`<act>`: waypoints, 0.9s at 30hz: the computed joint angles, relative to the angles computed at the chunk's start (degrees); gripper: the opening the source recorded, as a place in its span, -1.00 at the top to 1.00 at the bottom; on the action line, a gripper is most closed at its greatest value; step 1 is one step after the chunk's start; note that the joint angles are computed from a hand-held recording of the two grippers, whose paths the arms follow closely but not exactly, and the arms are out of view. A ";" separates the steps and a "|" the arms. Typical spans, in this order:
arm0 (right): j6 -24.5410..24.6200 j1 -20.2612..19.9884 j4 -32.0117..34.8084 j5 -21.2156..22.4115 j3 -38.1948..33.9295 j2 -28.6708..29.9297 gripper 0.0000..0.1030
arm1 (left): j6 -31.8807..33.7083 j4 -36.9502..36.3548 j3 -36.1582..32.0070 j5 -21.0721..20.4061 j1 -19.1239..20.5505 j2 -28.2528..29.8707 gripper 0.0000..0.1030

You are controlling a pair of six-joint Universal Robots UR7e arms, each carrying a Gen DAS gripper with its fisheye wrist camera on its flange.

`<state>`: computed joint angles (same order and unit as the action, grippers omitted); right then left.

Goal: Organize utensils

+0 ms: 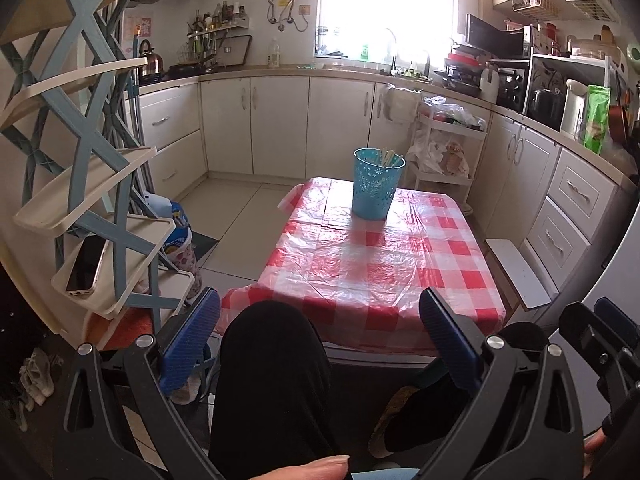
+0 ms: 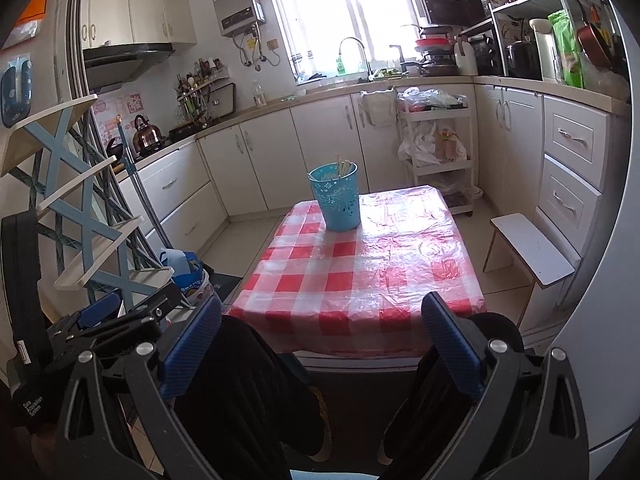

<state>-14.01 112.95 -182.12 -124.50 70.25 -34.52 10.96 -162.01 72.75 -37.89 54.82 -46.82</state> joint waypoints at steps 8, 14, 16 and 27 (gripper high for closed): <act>-1.30 0.57 -3.91 -0.61 2.49 -1.08 -0.87 | 0.24 -1.22 2.39 -0.61 -0.74 -1.40 -0.86; -1.02 0.77 -5.04 -0.29 3.82 -1.65 -0.87 | 1.72 -3.21 3.61 -0.24 -1.16 -1.94 -0.86; -1.14 0.79 -5.23 -0.29 4.02 -1.76 -0.87 | 2.07 -3.56 3.81 -0.23 -1.27 -2.03 -0.86; -0.75 0.78 -5.60 -0.27 4.86 -2.29 -0.87 | 2.91 -5.00 4.77 -0.35 -1.74 -2.26 -0.86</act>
